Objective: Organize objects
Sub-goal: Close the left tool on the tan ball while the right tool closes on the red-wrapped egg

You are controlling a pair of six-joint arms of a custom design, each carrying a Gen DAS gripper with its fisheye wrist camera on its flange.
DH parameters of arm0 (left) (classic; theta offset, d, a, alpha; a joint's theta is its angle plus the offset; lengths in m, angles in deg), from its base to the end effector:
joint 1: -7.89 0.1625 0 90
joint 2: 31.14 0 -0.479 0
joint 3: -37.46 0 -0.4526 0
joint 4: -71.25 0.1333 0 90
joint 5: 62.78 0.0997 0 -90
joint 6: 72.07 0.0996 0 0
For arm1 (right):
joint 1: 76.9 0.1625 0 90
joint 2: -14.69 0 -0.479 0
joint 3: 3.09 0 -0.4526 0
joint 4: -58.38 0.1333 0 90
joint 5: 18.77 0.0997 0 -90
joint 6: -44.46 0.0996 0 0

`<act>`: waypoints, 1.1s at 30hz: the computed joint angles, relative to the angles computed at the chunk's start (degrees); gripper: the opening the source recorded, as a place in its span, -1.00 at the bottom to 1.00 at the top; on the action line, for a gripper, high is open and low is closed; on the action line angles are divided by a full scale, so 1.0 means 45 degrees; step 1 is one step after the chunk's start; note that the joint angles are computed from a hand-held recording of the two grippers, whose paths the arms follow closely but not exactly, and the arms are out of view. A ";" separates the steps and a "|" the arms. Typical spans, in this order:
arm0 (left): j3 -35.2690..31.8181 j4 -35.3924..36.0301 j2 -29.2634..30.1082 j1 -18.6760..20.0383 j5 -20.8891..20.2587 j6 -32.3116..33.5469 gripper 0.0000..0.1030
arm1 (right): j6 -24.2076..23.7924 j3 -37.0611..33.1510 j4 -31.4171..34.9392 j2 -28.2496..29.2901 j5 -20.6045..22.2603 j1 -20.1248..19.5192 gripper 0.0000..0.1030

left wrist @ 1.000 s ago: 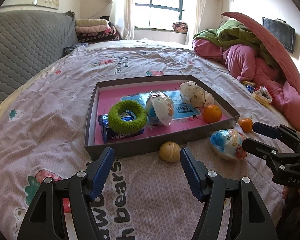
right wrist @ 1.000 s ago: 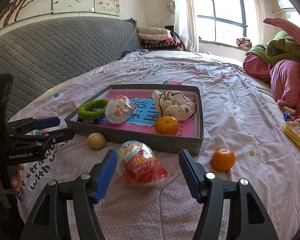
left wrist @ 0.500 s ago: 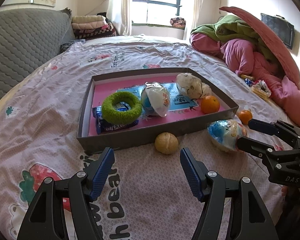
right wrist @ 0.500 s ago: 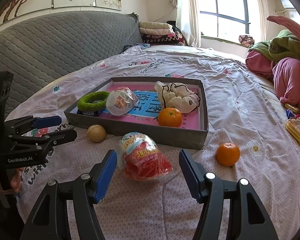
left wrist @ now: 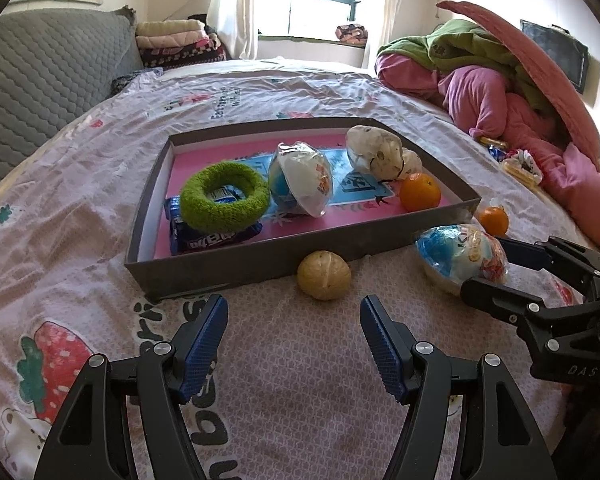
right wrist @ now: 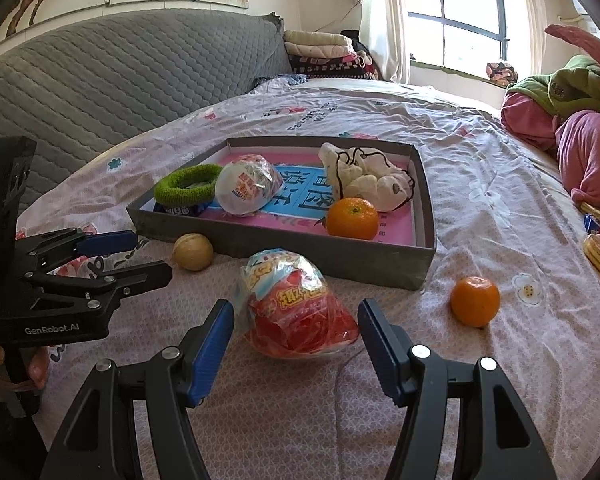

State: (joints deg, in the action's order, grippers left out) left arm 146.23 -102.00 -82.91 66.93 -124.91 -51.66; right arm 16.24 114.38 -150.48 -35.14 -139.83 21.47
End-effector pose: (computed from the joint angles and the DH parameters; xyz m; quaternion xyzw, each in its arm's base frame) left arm -0.1911 -0.6682 0.1243 0.3604 0.8755 -0.2410 0.2133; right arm 0.1699 -0.5917 0.1342 0.1629 -0.8612 0.3686 0.3096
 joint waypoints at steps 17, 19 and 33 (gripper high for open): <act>-0.0683 0.0391 0.0612 0.0143 -0.0355 0.0060 0.36 | 0.0070 -0.0272 0.0636 0.0162 -0.0064 -0.0092 0.24; -0.0778 0.0460 0.0674 0.0164 -0.0403 0.0014 0.36 | 0.0100 -0.0302 0.0694 0.0160 -0.0034 -0.0106 0.24; -0.1184 0.0912 0.0981 0.0210 -0.0331 -0.0214 0.36 | 0.0384 -0.0652 0.1418 0.0104 0.0359 -0.0235 0.24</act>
State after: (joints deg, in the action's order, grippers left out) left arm 140.90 -97.90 -78.50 67.87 -126.40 -52.62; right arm 17.97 111.44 -144.10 -34.67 -138.21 20.41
